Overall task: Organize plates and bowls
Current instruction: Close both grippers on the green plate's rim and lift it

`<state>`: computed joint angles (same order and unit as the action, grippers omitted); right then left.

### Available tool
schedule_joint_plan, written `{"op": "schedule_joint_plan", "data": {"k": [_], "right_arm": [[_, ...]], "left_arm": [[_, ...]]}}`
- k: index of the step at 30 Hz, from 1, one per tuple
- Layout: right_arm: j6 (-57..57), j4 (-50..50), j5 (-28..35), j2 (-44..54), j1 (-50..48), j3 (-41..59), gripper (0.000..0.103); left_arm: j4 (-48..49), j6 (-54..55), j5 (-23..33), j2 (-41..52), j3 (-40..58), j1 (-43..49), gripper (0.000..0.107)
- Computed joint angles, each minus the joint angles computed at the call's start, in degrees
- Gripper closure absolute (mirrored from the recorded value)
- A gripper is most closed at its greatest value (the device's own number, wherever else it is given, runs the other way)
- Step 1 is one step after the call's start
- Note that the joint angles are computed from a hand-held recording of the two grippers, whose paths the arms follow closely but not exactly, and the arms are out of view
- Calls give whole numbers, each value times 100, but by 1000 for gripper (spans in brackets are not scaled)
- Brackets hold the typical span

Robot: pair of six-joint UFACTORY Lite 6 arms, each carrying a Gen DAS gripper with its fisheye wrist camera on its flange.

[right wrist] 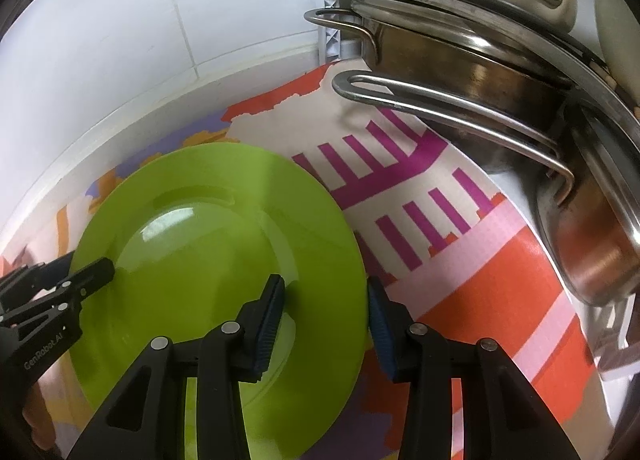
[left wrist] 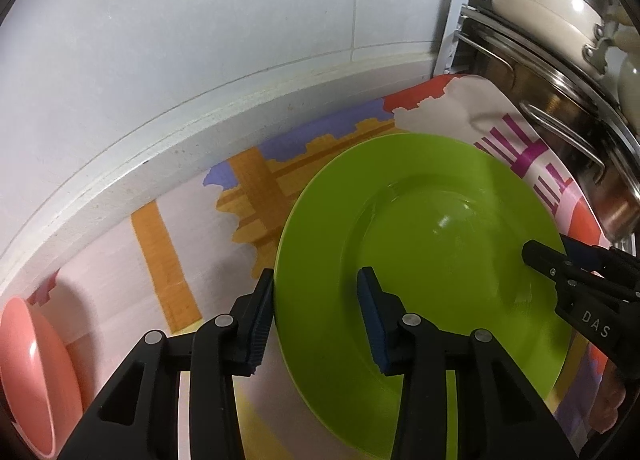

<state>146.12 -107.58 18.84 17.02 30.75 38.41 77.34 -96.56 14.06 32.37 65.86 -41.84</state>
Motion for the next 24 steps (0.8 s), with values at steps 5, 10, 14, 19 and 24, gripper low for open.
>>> {"op": "schedule_joint_plan", "data": {"k": [5, 10, 14, 19, 24], "right_arm": [[-73, 322, 85, -348, 253, -320, 61], [-920, 1468, 333, -815, 728, -544, 61], [-1648, 2462, 548, -1269, 1139, -667, 61], [-2401, 3565, 911, -1722, 1760, -672, 61], [-2704, 4236, 1334, -1969, 2471, -537, 61]], "left_arm": [[379, -469, 73, -466, -526, -129, 67], [219, -474, 131, -1130, -1119, -230, 67], [93, -507, 260, -1760, -1659, -335, 67], [-328, -375, 454, -2782, -2504, -439, 67], [-750, -230, 972, -3822, -3237, -715, 67]]}}
